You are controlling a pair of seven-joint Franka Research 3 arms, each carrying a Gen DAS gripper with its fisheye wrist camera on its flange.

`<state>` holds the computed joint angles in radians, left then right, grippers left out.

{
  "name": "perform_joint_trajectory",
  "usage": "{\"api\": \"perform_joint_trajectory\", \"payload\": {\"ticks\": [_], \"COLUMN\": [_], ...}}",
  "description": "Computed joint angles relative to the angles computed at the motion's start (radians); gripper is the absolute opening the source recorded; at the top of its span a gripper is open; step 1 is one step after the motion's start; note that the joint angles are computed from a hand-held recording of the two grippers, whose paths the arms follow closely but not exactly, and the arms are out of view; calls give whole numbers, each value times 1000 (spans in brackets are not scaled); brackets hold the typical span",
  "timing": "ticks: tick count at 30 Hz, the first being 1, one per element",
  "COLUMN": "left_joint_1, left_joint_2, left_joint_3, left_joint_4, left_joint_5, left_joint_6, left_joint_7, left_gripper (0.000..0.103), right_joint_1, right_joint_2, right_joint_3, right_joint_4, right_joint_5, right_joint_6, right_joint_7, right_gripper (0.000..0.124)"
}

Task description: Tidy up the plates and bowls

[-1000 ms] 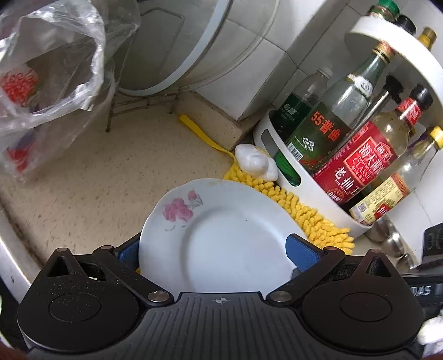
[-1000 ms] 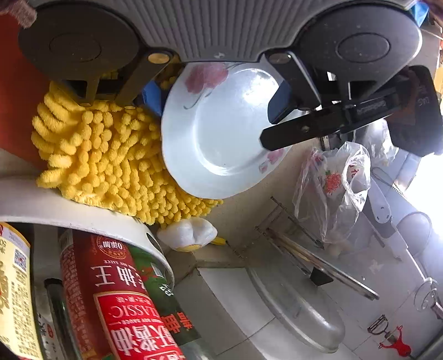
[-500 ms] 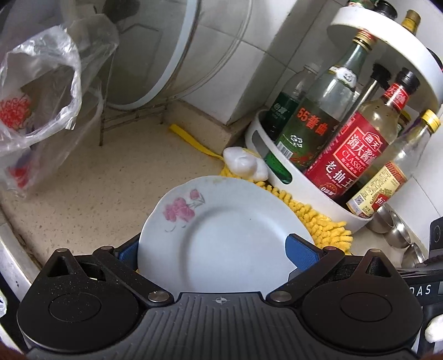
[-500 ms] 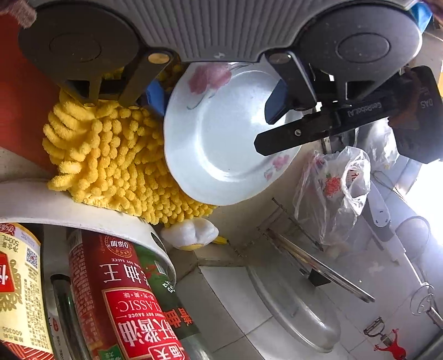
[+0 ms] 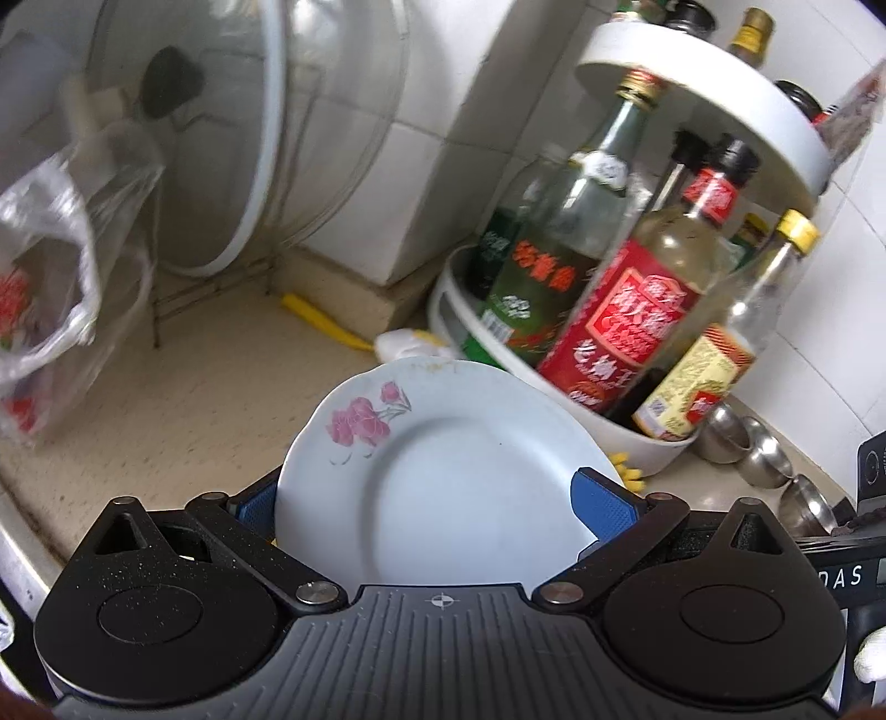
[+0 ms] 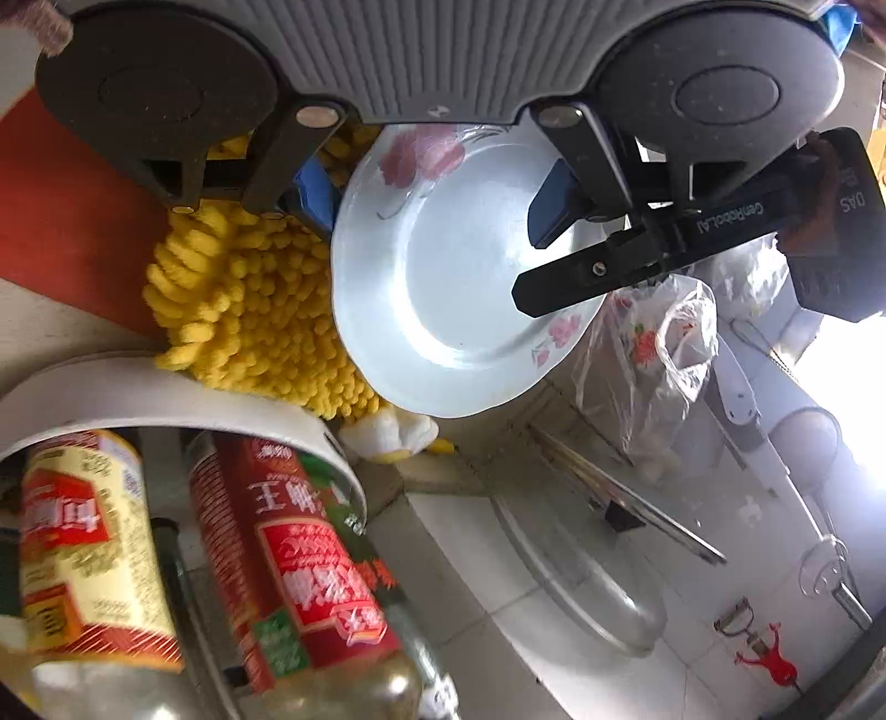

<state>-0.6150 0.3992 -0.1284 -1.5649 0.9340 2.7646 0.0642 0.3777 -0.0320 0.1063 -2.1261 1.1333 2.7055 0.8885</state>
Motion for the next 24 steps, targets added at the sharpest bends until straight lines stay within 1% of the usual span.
{"api": "perform_joint_trajectory", "payload": {"ticks": [5,10,16,24], "left_joint_1": [-9,-27,-67,-138], "left_joint_2": [32,68,127,232], "left_joint_3": [-14,-20,-26,-36], "left_joint_4": [56,111,203,375], "left_joint_5": [-20,-61,-125,-230], "left_joint_6": [1,16,19,-35], "left_joint_7": [64,152,275,459], "left_gripper": [102,102,102,102], "right_joint_1": [3,17,41,77], "right_joint_2": [-57,-126,-234,-386], "right_joint_3": [-8,-21,-44,-106], "right_joint_4": [-52,-122,-232,-380], "right_joint_5": [20,36,45,60], "right_joint_6": [32,90,170,237], "right_joint_7": [11,28,61,83], "right_gripper": [69,69,69,69]}}
